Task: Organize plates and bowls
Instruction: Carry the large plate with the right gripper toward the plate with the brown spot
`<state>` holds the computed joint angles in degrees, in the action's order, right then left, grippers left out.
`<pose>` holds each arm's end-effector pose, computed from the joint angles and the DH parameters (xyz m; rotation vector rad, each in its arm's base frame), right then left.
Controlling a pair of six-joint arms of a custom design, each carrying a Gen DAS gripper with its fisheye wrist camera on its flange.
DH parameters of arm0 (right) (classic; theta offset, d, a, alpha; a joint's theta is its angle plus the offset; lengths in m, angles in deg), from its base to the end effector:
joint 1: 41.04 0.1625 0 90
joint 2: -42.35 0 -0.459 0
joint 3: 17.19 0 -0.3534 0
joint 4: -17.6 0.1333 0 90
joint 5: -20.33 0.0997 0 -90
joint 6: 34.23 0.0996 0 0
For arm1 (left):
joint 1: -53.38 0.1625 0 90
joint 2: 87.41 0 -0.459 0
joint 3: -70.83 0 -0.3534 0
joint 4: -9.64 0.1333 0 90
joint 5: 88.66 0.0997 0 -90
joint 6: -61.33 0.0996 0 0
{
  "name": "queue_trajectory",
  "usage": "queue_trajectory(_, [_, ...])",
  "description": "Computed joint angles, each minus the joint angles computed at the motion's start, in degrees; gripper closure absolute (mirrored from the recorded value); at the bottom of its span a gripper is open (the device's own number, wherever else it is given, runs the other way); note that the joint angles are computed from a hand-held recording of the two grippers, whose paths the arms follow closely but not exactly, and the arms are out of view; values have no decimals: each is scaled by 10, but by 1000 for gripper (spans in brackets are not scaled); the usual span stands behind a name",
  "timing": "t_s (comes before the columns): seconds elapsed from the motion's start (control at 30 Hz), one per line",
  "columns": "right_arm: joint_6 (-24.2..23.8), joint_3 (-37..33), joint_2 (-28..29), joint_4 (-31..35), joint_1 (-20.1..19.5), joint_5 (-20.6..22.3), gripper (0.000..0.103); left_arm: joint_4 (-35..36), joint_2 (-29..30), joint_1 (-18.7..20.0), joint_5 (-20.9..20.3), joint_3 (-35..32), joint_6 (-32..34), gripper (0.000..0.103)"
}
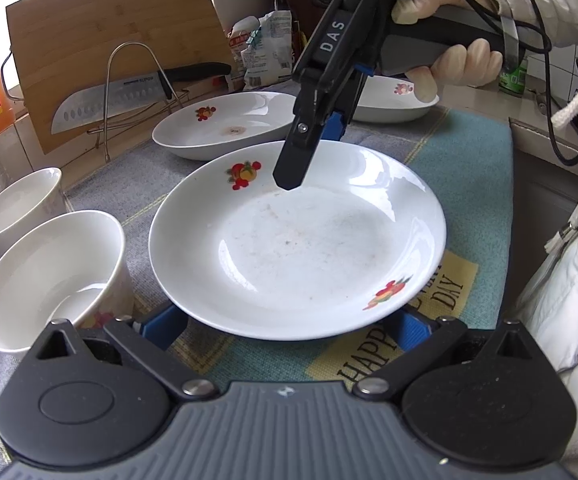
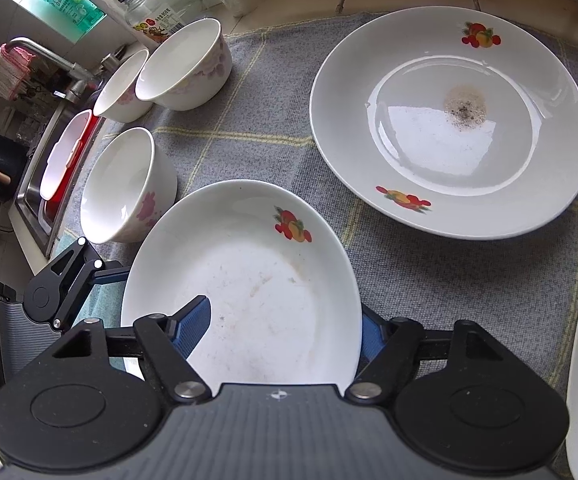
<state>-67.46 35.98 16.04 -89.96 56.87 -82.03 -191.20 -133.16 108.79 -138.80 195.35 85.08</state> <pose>0.2223 -0.7863 0.0941 1.0614 -2.7543 -0.3043 -0.1296 -0.5352 0.1328 0.9500 2.2143 -0.7678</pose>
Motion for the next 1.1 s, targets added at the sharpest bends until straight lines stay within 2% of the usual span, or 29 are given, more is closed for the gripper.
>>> queue_trajectory(0.1, [-16,20,-8,-25,3,-15,30,7,-3,0,0,-1,-3,0])
queue_trajectory(0.2, [-14,21,-10,-25,1,-12,35,13,-5,1,-3,-2,-1,1])
queue_trajectory(0.33, [-10,13,-8,-19,-6,9,35,8,-3,2,-4,-3,1,1])
queue_trajectory(0.5, [-24,40,-19,-46,-3,-1,35,16,-6,1,-3,-1,-2,3])
queue_trajectory(1.1, [-48,63,-41,-60,-3,-1,35,59,-16,-16,10,-14,-13,5])
